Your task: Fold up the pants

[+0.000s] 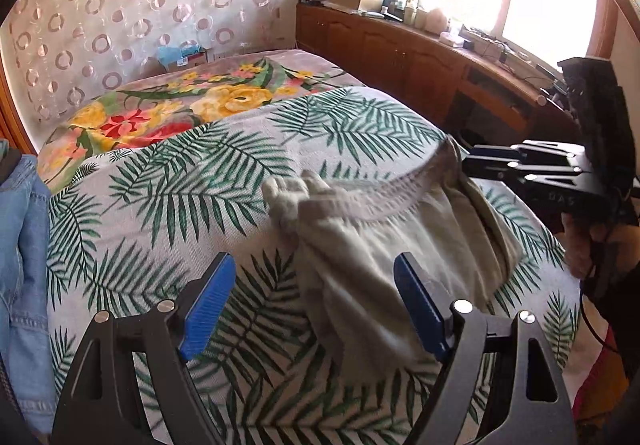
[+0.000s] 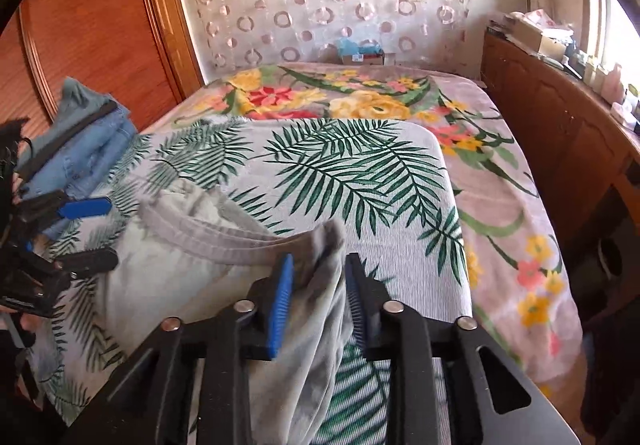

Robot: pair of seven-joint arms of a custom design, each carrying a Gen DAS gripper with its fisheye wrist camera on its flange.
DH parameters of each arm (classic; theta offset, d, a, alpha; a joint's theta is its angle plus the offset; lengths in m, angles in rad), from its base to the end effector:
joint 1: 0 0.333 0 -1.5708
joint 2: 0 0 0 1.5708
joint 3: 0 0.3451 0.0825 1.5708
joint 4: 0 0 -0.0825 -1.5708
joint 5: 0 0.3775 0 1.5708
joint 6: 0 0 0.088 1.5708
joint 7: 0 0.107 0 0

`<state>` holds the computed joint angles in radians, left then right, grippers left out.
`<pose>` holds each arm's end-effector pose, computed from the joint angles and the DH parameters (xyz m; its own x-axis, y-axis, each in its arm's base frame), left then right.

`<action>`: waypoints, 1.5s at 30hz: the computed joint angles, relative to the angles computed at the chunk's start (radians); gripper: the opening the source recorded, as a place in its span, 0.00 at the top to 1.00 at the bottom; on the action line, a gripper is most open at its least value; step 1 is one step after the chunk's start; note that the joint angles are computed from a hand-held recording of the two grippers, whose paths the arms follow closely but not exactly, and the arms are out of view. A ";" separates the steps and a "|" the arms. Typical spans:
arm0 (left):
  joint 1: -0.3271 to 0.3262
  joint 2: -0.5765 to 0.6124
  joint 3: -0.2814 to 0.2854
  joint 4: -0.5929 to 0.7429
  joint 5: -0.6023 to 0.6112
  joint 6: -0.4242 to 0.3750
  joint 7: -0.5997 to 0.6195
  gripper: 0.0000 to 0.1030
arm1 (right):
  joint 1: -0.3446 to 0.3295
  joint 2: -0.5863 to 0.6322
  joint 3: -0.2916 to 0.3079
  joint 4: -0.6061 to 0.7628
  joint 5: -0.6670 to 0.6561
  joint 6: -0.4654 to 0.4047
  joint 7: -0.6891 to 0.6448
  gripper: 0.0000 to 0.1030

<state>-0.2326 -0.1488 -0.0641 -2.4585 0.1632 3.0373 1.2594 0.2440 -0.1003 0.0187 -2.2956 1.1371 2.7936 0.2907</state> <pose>0.4755 -0.1593 0.4709 -0.1720 -0.9821 0.0770 -0.7456 0.0787 -0.6618 0.5123 0.0945 0.4703 0.5663 -0.8189 -0.0932 -0.5900 -0.3237 -0.7397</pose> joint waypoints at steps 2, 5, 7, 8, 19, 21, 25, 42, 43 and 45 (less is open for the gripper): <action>-0.004 -0.016 -0.005 -0.020 0.005 0.005 -0.003 0.20 | 0.001 -0.046 -0.008 -0.045 0.037 -0.007 -0.036 0.69; -0.039 -0.035 0.012 -0.045 -0.016 0.011 0.015 0.20 | 0.001 -0.113 -0.018 -0.119 0.029 -0.028 -0.041 0.69; -0.056 -0.042 0.018 -0.056 -0.020 0.011 0.024 0.20 | 0.005 -0.150 -0.026 -0.162 0.027 -0.043 -0.055 0.69; -0.050 -0.044 0.008 -0.059 -0.003 0.005 0.016 0.20 | 0.005 -0.165 -0.031 -0.182 0.021 -0.053 -0.061 0.69; 0.003 -0.007 -0.040 -0.041 0.098 -0.042 -0.070 0.20 | 0.010 -0.202 -0.041 -0.255 -0.031 -0.042 -0.075 0.69; 0.006 -0.002 -0.043 -0.038 0.100 -0.050 -0.074 0.20 | 0.015 -0.202 -0.039 -0.256 -0.029 -0.034 -0.081 0.69; 0.021 0.005 -0.055 -0.032 0.122 -0.056 -0.097 0.20 | 0.026 -0.197 -0.027 -0.262 -0.035 0.002 -0.089 0.87; 0.026 0.029 -0.050 -0.035 0.090 -0.027 -0.083 0.20 | 0.016 -0.274 -0.091 -0.283 -0.008 -0.035 -0.108 1.00; 0.024 0.029 -0.048 -0.035 0.085 -0.028 -0.079 0.20 | 0.021 -0.282 -0.081 -0.292 0.001 -0.028 -0.117 1.00; 0.021 0.027 -0.046 -0.035 0.078 -0.030 -0.070 0.20 | 0.026 -0.290 -0.077 -0.300 0.009 -0.035 -0.135 0.95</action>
